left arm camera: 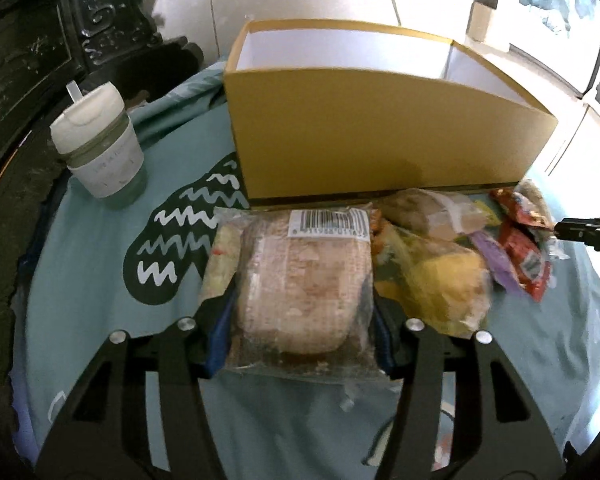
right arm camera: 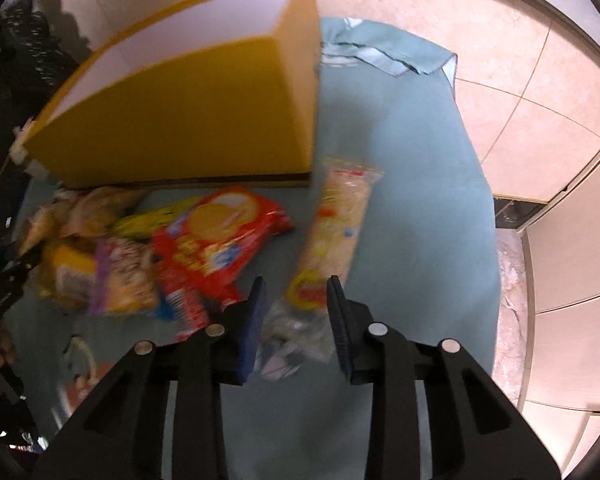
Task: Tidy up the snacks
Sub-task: 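Grasp a clear bread loaf bag with the left tool while the right tool grasps a cream sesame bar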
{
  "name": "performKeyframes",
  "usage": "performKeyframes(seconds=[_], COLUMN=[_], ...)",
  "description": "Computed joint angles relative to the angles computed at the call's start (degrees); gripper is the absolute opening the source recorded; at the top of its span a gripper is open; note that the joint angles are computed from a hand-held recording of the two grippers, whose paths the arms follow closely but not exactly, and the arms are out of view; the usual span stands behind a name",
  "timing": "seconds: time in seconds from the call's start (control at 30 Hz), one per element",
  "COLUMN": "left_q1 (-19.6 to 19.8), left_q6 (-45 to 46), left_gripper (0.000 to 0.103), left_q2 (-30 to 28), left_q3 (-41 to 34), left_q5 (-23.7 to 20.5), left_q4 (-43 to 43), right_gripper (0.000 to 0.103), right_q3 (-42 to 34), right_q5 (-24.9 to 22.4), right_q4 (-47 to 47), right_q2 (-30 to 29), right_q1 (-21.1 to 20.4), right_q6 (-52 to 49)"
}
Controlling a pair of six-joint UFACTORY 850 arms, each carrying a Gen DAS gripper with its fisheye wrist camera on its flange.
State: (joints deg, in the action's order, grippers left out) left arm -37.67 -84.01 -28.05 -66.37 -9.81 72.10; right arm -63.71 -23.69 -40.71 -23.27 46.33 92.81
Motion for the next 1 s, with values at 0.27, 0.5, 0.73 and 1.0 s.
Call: performKeyframes(seconds=[0.27,0.5,0.73,1.0], left_q1=[-1.18,-2.26,-2.56,-2.38], left_q6=[-2.85,-0.99,-3.9,-13.81], left_gripper=[0.057,0.057,0.057,0.057], left_q2=[3.51,5.76,7.75,9.53], left_q3=[2.82,4.5,6.05,7.4], left_q5=[-0.26,-2.37,-3.61,-1.54], left_q4=[2.02,0.04,1.75,9.81], right_gripper=[0.034,0.034,0.031,0.028], right_q3=[1.55,-4.83,-7.35,2.34], right_q5=[-1.53,-2.95,-5.93,0.09], right_q4=[-1.26,4.76,9.71,-3.05], right_q2=[1.85,-5.05,-7.77,2.42], right_q1=[-0.67,-4.52,-3.78,-0.52], right_q6=[7.17,-0.11,-9.66,3.66])
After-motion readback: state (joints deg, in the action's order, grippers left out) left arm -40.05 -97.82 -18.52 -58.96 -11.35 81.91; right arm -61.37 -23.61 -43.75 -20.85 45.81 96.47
